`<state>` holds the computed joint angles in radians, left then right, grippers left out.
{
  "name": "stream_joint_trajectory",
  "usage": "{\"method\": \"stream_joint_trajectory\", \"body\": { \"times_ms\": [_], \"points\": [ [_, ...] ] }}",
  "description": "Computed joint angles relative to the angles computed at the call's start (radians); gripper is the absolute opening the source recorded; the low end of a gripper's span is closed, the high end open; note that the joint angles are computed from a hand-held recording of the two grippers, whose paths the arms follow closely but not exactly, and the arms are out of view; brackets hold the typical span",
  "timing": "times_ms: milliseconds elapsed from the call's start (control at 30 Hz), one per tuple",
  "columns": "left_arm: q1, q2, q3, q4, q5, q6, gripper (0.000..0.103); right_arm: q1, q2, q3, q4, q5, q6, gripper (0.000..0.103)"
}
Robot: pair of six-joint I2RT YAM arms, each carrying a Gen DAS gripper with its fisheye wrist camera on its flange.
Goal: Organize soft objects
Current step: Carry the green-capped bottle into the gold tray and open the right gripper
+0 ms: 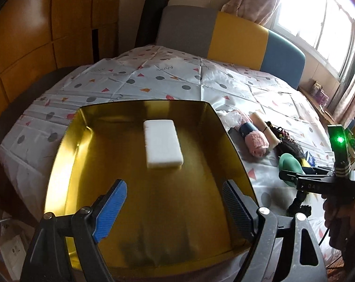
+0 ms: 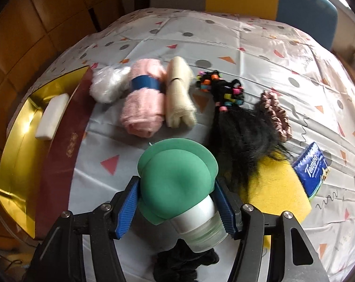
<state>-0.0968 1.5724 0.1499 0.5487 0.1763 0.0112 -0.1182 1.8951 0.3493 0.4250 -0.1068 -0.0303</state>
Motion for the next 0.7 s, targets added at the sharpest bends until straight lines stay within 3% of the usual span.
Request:
{"method": "stream_joint_trajectory", "body": {
  "times_ms": [133,233,367,433,467,533,600,700],
  "points": [
    [0.028,-0.044,-0.029,-0.025,-0.001,0.000,0.085,0.093,0.045,-0.001,0.032,0.086,0.045,0.062],
    [0.062,-0.084,-0.046,-0.051,0.019,0.010,0.085,-0.008,-0.004,-0.049,0.111,-0.074,0.134,0.063],
    [0.097,-0.142,-0.071,-0.073,0.050,0.026,0.085,-0.134,-0.091,-0.060,0.123,-0.269,0.219,0.066],
    [0.106,-0.156,-0.073,-0.088,0.060,0.030,0.085,-0.130,-0.128,-0.045,0.078,-0.232,0.219,0.066],
    [0.109,-0.165,-0.075,-0.096,0.066,0.034,0.085,-0.117,-0.137,-0.043,0.067,-0.191,0.211,0.063],
    [0.107,-0.185,-0.083,-0.098,0.063,0.033,0.085,-0.133,-0.138,-0.025,0.024,-0.216,0.194,0.056],
    [0.107,-0.204,-0.090,-0.102,0.064,0.036,0.085,-0.137,-0.171,-0.031,-0.004,-0.198,0.191,0.029],
    [0.104,-0.195,-0.089,-0.099,0.062,0.035,0.085,-0.104,-0.162,-0.022,-0.025,-0.118,0.141,0.022]
  ]
}}
